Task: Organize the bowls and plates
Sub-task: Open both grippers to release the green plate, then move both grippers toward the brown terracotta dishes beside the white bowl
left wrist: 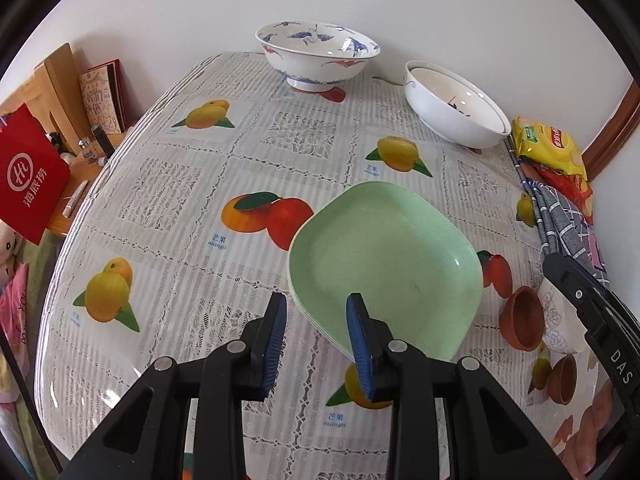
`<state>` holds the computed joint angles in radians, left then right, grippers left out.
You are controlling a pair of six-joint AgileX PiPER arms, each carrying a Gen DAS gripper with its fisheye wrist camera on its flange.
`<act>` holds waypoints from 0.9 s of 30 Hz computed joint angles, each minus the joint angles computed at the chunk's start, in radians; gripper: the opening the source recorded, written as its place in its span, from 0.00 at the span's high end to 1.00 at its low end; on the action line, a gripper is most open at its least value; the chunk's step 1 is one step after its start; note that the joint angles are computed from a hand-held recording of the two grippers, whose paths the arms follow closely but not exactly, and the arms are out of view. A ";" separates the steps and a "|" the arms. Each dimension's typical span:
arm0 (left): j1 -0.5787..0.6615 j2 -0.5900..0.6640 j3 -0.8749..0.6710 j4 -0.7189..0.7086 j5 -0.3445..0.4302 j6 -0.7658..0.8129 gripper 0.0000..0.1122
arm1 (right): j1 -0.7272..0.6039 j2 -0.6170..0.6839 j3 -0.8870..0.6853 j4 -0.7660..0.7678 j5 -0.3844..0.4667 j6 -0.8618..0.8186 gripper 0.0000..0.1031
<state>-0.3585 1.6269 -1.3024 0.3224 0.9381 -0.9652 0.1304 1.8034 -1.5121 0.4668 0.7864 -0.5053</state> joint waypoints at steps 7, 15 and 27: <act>-0.155 -0.005 -0.081 0.098 0.086 -0.084 0.73 | -0.170 -0.166 0.153 0.011 -0.020 -0.044 0.52; -0.325 0.077 -0.240 0.199 0.183 -0.135 0.70 | -0.382 -0.299 0.267 0.048 -0.021 -0.171 0.45; -0.455 0.220 -0.451 0.251 0.278 -0.104 0.65 | -0.616 -0.289 0.303 0.112 0.093 -0.306 0.44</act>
<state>-0.8137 1.8473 -1.7537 0.5731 1.2164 -1.0690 -0.4857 1.5142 -1.2090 0.5785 0.8799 -0.8108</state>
